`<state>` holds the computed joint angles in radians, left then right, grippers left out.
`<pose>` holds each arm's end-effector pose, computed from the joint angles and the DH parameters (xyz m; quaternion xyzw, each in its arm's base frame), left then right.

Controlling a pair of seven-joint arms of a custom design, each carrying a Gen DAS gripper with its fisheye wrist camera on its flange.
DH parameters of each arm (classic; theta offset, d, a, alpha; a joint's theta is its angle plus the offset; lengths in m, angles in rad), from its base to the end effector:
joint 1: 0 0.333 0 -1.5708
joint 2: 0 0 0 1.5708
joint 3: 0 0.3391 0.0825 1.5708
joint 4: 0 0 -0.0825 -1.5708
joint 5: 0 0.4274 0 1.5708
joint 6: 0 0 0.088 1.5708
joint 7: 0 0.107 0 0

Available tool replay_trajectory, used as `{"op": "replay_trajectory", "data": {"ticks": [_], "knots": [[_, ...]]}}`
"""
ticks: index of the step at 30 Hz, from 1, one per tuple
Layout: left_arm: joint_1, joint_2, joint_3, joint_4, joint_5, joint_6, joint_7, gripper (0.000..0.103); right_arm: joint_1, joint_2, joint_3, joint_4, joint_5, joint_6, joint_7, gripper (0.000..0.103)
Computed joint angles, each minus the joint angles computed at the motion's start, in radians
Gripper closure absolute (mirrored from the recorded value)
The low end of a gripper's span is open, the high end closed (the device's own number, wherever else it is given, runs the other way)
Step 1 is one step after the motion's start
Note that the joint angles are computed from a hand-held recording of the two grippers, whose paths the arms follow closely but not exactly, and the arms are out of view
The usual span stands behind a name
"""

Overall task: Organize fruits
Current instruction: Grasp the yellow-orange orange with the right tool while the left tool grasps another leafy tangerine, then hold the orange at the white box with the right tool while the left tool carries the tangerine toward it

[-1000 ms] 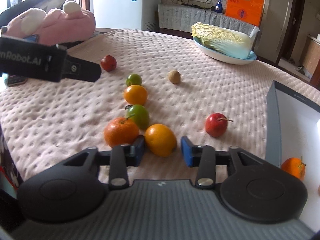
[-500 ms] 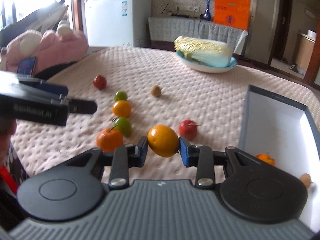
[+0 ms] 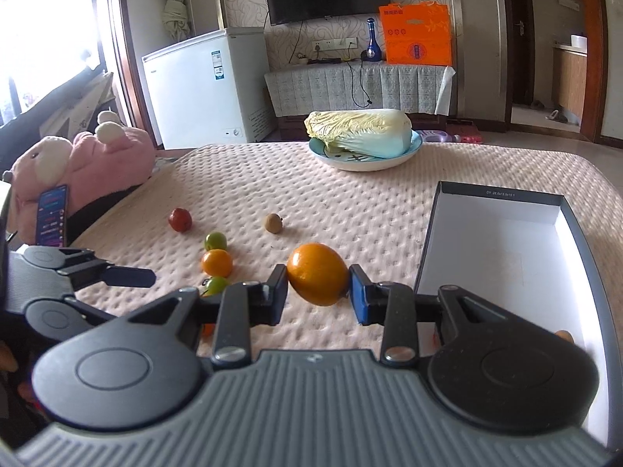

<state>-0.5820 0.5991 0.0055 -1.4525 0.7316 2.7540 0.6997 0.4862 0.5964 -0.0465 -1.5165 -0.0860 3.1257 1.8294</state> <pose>0.6618 -0.4642 0.4078 -0.5458 0.7351 -0.3055 0.2614 0.7209 0.3574 0.4353 -0.7008 0.5228 -0.2327 0.4260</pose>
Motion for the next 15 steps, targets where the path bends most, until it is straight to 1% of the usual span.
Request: {"op": "replay_trajectory", "data": {"ticks": [1,4,8,9,10,15], "knots": [[0.000,0.006,-0.001,0.009,-0.001,-0.001,0.004,0.031,0.000,-0.002,-0.001,-0.003,0.000,0.004,0.000,0.066],[0.011,0.034,-0.024,0.048,-0.036,-0.027,0.055,0.042,-0.003,-0.008,0.000,-0.013,0.003,0.011,-0.002,0.066],[0.004,0.065,-0.032,0.088,-0.062,-0.077,0.122,0.051,-0.002,-0.016,-0.005,-0.022,0.005,0.014,0.000,0.066],[0.006,0.067,-0.036,0.090,-0.067,-0.076,0.138,0.058,-0.001,-0.016,-0.008,-0.024,0.006,0.016,0.002,0.066],[0.007,0.068,-0.038,0.087,-0.071,-0.069,0.150,0.061,-0.001,-0.017,-0.009,-0.025,0.006,0.018,0.003,0.066],[-0.018,0.058,-0.010,0.078,-0.050,-0.069,0.137,0.063,0.008,-0.015,-0.023,-0.023,0.010,0.021,0.015,0.066]]}}
